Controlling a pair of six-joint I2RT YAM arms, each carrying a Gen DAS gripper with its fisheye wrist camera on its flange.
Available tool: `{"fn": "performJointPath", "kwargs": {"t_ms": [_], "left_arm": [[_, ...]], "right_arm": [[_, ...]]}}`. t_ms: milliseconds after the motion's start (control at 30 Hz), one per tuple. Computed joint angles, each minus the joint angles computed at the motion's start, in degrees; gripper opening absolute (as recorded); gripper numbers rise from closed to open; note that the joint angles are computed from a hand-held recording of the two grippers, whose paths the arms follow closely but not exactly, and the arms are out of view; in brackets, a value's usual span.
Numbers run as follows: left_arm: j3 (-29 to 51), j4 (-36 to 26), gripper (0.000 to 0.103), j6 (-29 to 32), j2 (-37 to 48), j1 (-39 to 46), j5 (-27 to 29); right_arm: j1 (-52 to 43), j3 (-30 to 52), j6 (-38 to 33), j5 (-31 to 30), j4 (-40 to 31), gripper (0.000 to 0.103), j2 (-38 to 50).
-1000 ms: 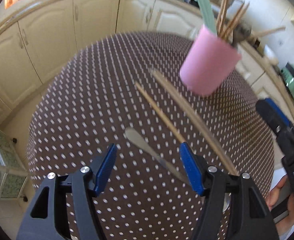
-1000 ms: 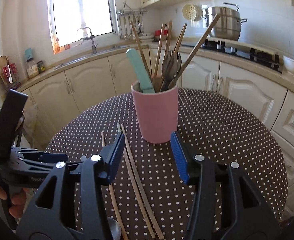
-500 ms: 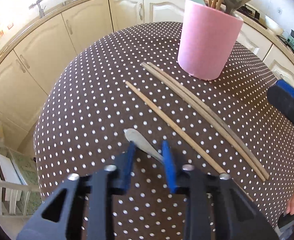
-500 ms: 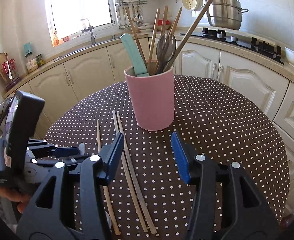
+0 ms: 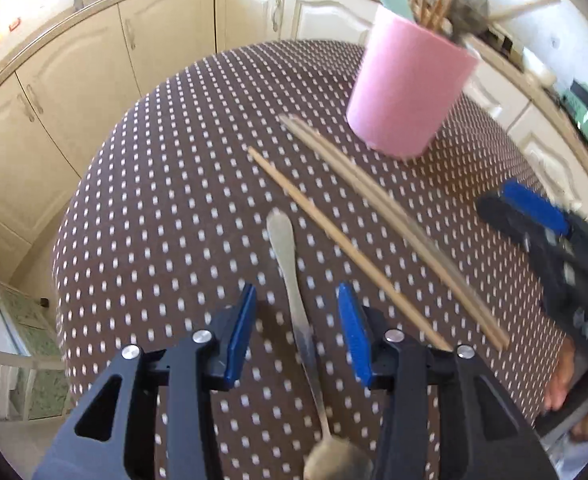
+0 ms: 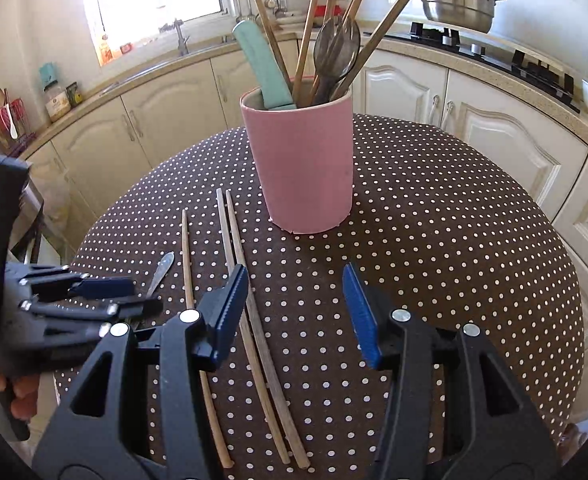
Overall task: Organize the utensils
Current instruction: 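Move both open tools back down toward the silver spoon and chopsticks, then grasp the silver spoon handle with the left tool while the right tool grasps a chopstick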
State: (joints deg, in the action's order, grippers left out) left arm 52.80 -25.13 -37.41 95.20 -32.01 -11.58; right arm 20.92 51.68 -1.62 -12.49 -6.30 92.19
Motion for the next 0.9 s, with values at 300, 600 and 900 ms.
{"fn": "performJointPath", "kwargs": {"t_ms": [300,600,900], "left_arm": [[-3.8,2.4,0.008,-2.4,-0.9,-6.4,-5.7],[-8.4,10.8,0.008,2.2,-4.5,3.0,-2.2],[-10.4,12.1,0.008,0.8,-7.3,3.9,-2.4]], "right_arm": [[1.7,8.1,-4.3,0.6,-8.7,0.049,6.5],[5.0,11.9,-7.2,5.3,-11.6,0.034,11.6],[7.7,22.9,-9.9,7.6,-21.7,0.027,17.2]]}}
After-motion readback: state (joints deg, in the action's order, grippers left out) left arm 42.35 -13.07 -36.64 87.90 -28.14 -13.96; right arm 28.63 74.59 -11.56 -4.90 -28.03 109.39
